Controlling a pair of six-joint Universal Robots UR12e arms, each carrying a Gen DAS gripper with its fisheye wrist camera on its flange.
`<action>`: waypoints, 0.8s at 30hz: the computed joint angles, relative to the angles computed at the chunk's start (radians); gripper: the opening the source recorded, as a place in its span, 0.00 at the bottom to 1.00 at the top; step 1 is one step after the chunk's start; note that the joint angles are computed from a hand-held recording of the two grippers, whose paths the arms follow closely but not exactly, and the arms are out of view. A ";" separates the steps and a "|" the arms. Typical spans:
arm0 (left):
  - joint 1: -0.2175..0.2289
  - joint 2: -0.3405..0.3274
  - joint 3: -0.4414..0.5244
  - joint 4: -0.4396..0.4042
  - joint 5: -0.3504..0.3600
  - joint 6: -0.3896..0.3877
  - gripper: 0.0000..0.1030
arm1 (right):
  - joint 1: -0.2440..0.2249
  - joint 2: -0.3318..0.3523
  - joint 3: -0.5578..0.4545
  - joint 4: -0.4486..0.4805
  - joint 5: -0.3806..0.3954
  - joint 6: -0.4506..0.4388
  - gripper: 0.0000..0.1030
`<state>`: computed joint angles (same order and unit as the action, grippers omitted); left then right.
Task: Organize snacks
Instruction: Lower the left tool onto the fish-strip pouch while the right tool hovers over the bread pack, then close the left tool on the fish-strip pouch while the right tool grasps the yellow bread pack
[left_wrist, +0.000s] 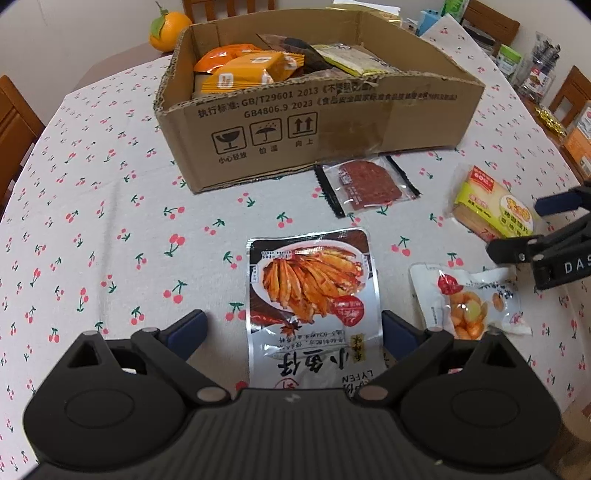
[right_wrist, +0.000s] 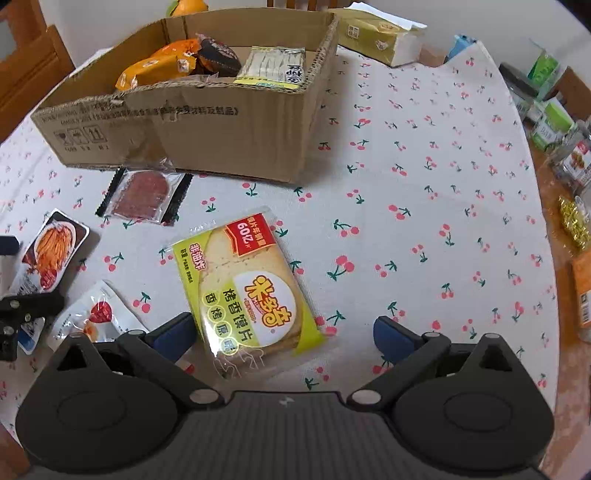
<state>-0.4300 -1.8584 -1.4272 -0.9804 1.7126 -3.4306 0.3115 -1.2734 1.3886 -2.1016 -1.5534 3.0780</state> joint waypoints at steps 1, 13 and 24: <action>-0.001 -0.001 0.003 -0.006 0.000 -0.003 0.95 | -0.001 0.000 0.001 -0.002 0.005 -0.011 1.00; -0.021 -0.012 0.028 -0.025 0.017 -0.055 0.81 | -0.009 -0.003 0.012 -0.029 0.035 -0.065 1.00; -0.027 -0.015 0.033 -0.032 0.032 -0.088 0.79 | -0.018 0.004 0.003 -0.025 0.078 -0.147 1.00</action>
<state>-0.4570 -1.8732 -1.3941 -1.0127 1.7448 -3.5186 0.2938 -1.2690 1.3913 -2.1267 -1.4751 2.9313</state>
